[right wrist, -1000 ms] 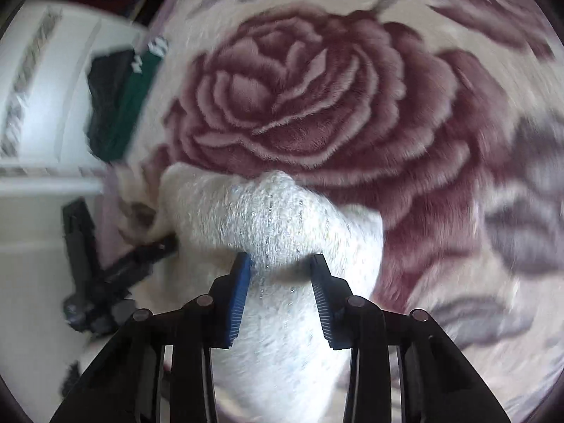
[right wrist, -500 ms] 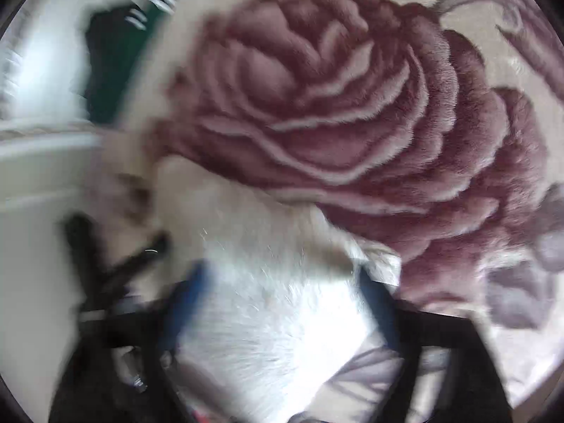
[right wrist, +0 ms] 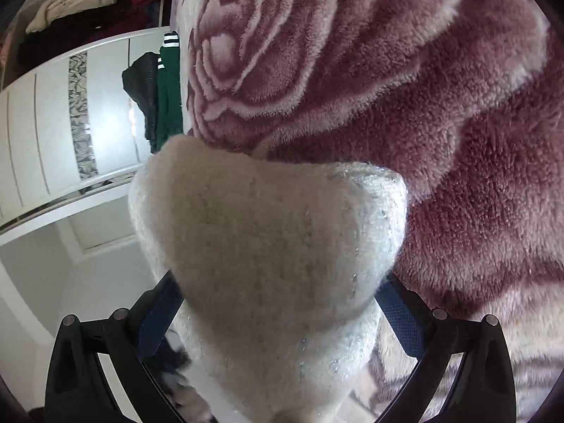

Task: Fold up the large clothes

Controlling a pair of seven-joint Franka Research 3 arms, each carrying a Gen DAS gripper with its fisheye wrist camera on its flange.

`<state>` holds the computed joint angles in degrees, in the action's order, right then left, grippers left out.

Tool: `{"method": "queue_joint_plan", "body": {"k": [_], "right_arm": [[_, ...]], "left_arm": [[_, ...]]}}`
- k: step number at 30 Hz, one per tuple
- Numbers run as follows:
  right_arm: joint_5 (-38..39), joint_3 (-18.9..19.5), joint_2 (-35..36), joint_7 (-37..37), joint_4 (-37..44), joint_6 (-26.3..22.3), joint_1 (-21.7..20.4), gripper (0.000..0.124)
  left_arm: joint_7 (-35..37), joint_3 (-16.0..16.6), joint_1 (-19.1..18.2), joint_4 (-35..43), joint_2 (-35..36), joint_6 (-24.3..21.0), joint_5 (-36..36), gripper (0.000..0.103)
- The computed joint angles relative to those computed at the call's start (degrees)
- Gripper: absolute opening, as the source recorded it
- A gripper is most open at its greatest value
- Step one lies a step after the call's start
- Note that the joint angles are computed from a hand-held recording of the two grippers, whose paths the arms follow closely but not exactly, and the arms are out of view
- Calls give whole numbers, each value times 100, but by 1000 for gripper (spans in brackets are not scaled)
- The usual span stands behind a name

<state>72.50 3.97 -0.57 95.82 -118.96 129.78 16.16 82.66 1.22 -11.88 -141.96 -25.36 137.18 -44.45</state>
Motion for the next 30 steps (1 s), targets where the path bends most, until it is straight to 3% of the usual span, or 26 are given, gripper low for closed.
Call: {"method": "queue_joint_plan", "body": {"k": [2,6,10,12,13,14,16,19,22,24,26,28,30], "right_arm": [[77,53,-92,-38,-118,305,60,103],[-185,246,-716,962,-615,1335,327,96],[335,578,-1509,2020,-1501,2847,880,93],[1064,545,-1756,2184,-1766,3186,1315,93],[1012,507,-1891,2440,-1852,3167,1421,93],[557,495,-1972,2722,-1879,2936,1327,94],[-1225,363,-2111,3177,-1714,2217,939,94],[-2247,-157,-1748,2304,-987,1537,758,100],[-1387,-753,-592,246,369,485,735,100],[-1138,-859,196,-436,1202,-307,490,100],[-1512,-835,810,-4,1691,-635,251,100],[-1341,-746,1334,421,1990,-1112,0,100],[-1312,-570,1598,297,2136,-1290,-150,102]], "left_arm": [[-199,-72,19,-305,-215,-36,46,90],[-506,-102,-30,-745,-580,-111,188,90],[-680,-18,-96,-953,-840,-200,365,90],[-678,31,-153,-931,-806,-225,396,90],[-626,79,-185,-932,-800,-217,356,90],[-583,112,-211,-966,-837,-203,304,90],[-377,201,-354,-1088,-913,-47,-13,90],[-14,278,-690,-1246,-862,373,-805,90],[716,354,-1130,-1275,-606,877,-2154,90],[1392,299,-1381,-1196,-318,1175,-3274,90],[1664,80,-1404,-1083,-48,1385,-3781,90],[1796,-173,-1337,-1042,86,1651,-4093,90],[1943,-290,-1227,-1091,41,1673,-4385,91]]}}
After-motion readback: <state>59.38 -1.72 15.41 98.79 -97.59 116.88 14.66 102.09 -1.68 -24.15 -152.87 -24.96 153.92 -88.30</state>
